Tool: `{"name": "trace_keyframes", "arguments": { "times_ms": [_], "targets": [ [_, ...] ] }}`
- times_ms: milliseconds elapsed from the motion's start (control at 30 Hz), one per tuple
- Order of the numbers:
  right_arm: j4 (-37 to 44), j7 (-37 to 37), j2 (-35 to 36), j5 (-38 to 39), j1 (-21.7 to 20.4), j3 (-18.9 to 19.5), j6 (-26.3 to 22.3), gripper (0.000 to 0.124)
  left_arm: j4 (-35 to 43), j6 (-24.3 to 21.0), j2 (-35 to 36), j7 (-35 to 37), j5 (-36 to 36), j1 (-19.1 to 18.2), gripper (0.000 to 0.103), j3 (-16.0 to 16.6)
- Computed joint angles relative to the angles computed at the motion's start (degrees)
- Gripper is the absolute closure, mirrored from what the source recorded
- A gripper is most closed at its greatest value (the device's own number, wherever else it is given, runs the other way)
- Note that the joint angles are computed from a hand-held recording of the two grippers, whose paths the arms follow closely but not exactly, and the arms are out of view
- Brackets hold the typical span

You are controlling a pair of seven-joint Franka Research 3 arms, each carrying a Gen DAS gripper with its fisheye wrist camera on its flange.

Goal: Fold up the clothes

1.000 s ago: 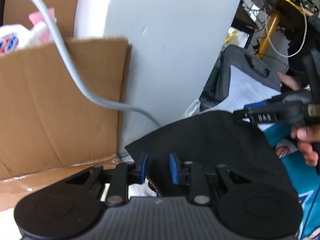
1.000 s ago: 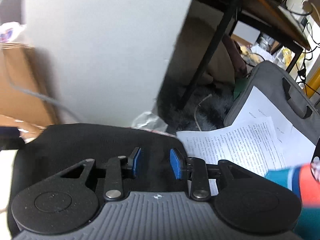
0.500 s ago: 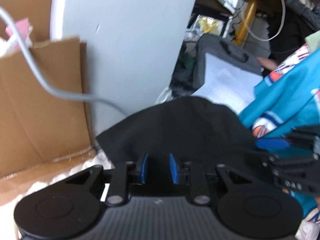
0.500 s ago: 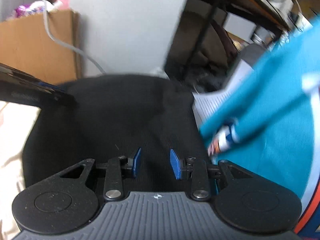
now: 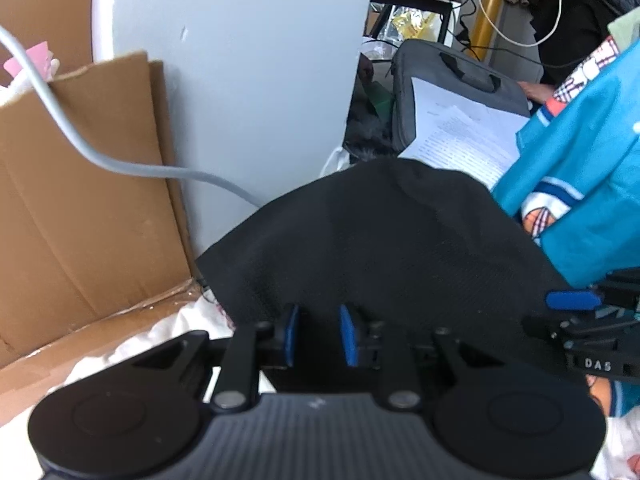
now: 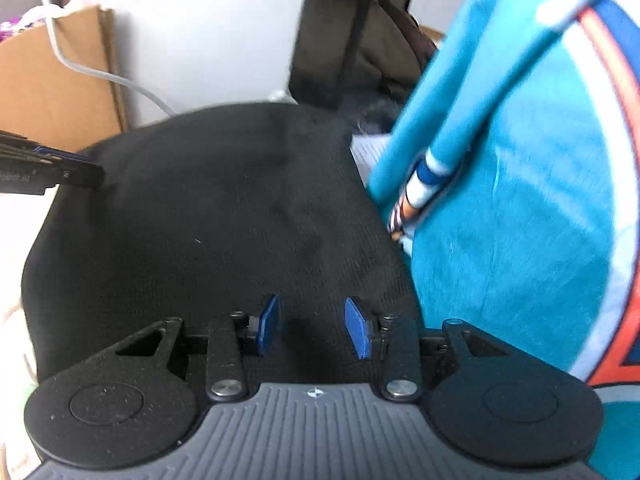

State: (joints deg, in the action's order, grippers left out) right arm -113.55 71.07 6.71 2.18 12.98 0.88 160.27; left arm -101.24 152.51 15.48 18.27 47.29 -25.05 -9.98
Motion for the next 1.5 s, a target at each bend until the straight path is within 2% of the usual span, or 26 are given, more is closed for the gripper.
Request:
{"name": "trace_keyframes", "arguments": {
  "times_ms": [100, 233, 333, 433, 533, 667, 867, 967, 1167, 1333, 1433, 1500],
  "targets": [
    [-1.66, 2.04, -0.87, -2.96, 0.44, -0.59, 0.64, 0.080, -0.30, 0.16, -0.91, -0.65, 0.50, -0.32, 0.078, -0.18],
    [-1.77, 2.61, -1.16, -1.03, -0.37, -0.36, -4.26, 0.080, 0.62, -0.18, -0.68, 1.93, -0.14, -0.45, 0.078, -1.07],
    [-2.55, 1.17, -2.11, -0.94, -0.51, 0.08, -2.72, 0.080, 1.09, -0.40, 0.54, 8.06, -6.14, 0.92, 0.078, -2.54],
    [-1.56, -1.38, -1.79, 1.12, -0.48, 0.74, -0.15, 0.081, -0.94, 1.38, 0.17, 7.43, -6.87, 0.80, 0.076, -1.44],
    [1.43, -0.48, 0.40, 2.60, -0.07, 0.84, 1.15, 0.091, -2.09, 2.82, -0.37, 6.63, -6.98, 0.85, 0.076, -0.95],
    [5.22, 4.17, 4.99, 1.17, 1.63, -0.13, 4.61, 0.091, -1.41, 2.26, 0.22, 7.44, -6.37, 0.44, 0.076, -0.78],
    [12.76, 19.28, 12.83, -8.95, 8.41, -7.14, 4.70, 0.092, -2.96, 4.98, 0.07, 4.47, -4.04, 0.10, 0.076, 0.26],
    [16.41, 23.34, 16.07, -13.79, 10.54, -9.68, 3.95, 0.092, -3.72, 6.40, -0.13, 4.07, -3.14, 0.33, 0.076, 0.38],
    [24.74, 23.88, 22.27, -16.10, 10.43, -10.01, 1.48, 0.092, -5.13, 9.88, -0.30, 2.57, -2.59, 0.87, 0.076, 0.90],
    [31.09, 24.33, 27.34, -20.57, 12.87, -13.31, 1.61, 0.091, -5.12, 11.04, 0.07, -0.27, 0.23, 0.21, 0.076, 2.00],
    [35.47, 21.84, 28.71, -19.12, 11.36, -11.44, -2.12, 0.091, -4.96, 11.10, -0.21, -1.76, 1.83, 0.00, 0.076, 2.38],
    [36.13, 20.01, 28.10, -17.02, 9.77, -9.45, -2.88, 0.091, -4.98, 11.27, -1.08, -6.52, 6.20, -0.94, 0.076, 3.92]
  ]
}}
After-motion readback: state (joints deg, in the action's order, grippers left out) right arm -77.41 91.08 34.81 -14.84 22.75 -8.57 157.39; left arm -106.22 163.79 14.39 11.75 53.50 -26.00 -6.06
